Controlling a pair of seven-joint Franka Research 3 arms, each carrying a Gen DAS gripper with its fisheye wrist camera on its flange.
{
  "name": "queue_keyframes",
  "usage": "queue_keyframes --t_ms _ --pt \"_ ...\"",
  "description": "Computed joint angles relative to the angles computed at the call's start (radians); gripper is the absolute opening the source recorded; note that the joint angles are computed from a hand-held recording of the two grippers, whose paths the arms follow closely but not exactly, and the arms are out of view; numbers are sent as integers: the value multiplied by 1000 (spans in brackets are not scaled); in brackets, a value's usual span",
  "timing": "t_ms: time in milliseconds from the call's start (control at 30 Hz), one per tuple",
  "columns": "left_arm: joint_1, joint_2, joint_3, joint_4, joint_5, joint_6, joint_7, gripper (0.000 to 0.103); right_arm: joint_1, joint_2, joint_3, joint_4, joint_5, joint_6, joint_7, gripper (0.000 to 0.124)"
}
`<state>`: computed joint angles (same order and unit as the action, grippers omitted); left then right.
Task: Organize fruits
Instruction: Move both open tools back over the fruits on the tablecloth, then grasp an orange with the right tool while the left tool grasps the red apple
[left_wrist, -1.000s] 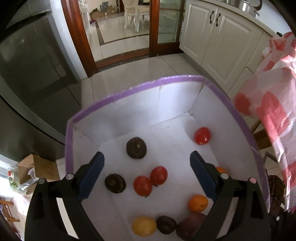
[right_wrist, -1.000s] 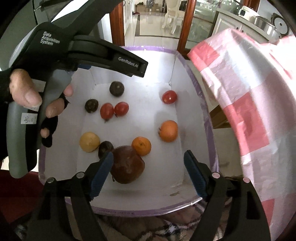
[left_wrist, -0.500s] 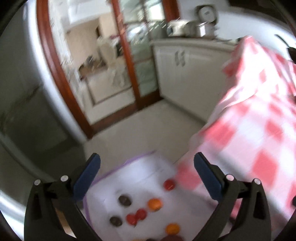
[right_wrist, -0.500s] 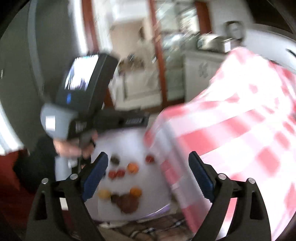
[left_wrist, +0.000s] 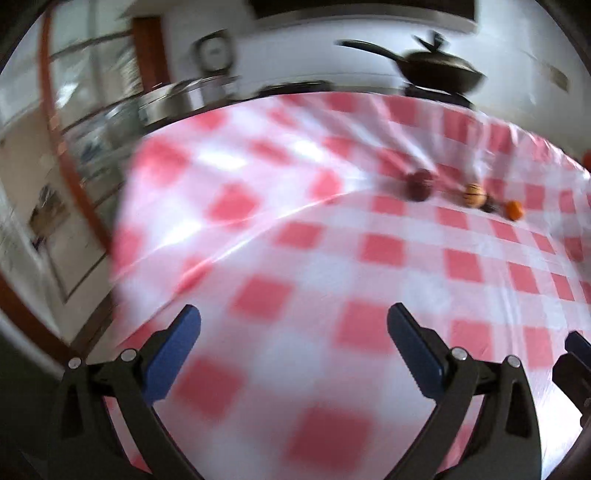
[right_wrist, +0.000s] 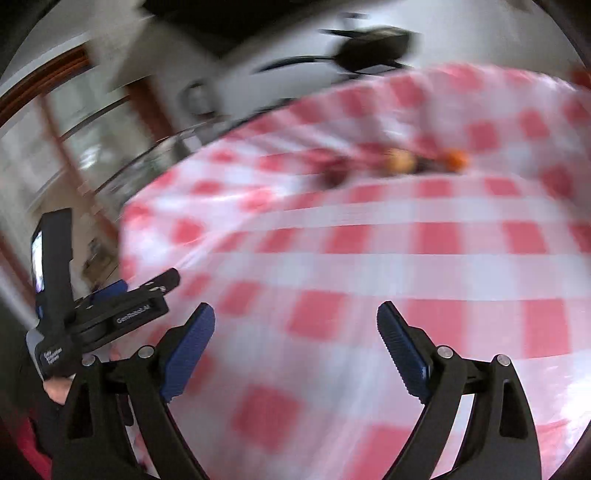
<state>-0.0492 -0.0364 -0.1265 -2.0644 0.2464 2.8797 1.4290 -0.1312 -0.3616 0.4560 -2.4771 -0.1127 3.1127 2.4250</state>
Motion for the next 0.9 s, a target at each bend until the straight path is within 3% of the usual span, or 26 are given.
queue_keyframes --t_ms 67,133,233,433,667,767,900 --pt "-31 72 -28 70 -15 1 5 101 -15 -25 -33 -42 17 -29 19 87" --pt "-62 137 -37 141 60 -18 -72 101 -65 -25 -21 -66 7 -21 52 87" --pt "-97 234 -48 253 79 -29 -110 101 -115 -29 -30 -102 16 5 91 87" --pt "-150 364 -42 420 118 -57 -149 101 -93 -22 -113 -109 72 -12 59 87" --pt "-152 500 -79 589 32 -132 -75 101 -197 49 -77 2 -59 -95 99 87" --pt "-144 537 -93 631 -5 -155 -38 101 -208 121 -94 74 -131 -133 127 87" --pt "-89 559 -155 654 -122 -181 59 101 -244 219 -93 184 -287 -189 214 87"
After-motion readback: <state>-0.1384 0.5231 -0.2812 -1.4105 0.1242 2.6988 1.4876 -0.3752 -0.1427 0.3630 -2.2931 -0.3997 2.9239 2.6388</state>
